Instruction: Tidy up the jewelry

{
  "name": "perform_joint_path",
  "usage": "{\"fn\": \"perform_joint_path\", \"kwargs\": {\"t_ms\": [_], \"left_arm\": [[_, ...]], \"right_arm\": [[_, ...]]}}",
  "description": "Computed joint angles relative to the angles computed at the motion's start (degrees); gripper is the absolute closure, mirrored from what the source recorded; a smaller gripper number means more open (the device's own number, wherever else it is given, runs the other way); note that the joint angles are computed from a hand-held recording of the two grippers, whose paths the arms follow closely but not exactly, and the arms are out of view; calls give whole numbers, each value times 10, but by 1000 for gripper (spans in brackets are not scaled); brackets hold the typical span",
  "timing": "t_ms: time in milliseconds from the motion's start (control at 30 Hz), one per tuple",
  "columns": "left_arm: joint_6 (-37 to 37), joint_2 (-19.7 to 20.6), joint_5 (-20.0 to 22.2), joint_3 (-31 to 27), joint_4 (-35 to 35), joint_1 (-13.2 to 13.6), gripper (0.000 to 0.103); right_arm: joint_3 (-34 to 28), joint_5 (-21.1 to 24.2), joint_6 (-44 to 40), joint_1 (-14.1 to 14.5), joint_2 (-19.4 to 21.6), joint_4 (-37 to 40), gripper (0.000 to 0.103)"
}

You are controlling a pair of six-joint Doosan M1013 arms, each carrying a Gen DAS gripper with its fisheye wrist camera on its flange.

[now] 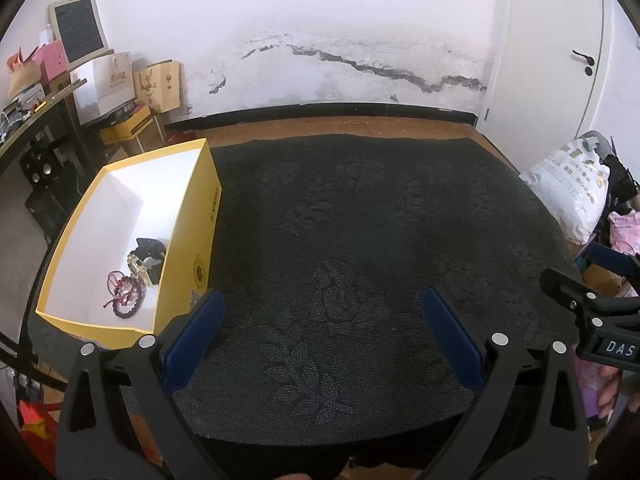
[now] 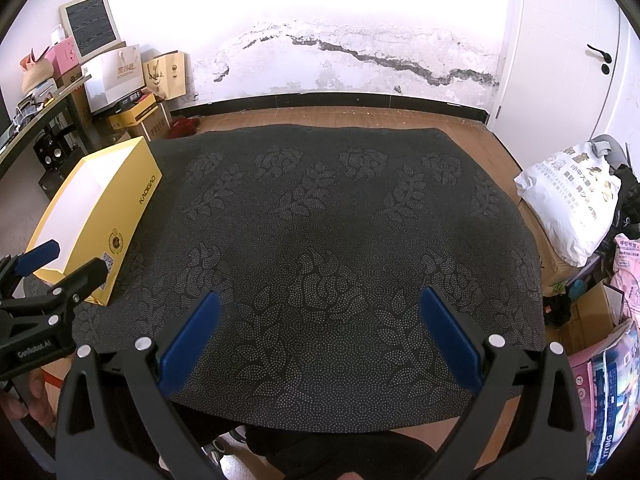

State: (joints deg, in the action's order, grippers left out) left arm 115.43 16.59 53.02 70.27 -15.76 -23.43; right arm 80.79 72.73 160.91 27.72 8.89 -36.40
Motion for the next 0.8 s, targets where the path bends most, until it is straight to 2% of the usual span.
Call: {"fn": "perform_joint_path", "kwargs": {"t_ms": [800], "left_arm": [[0,-5,-6,5,12,-4,6]], "right_arm": [[-6,3,-4,1,2,-1,7]]}}
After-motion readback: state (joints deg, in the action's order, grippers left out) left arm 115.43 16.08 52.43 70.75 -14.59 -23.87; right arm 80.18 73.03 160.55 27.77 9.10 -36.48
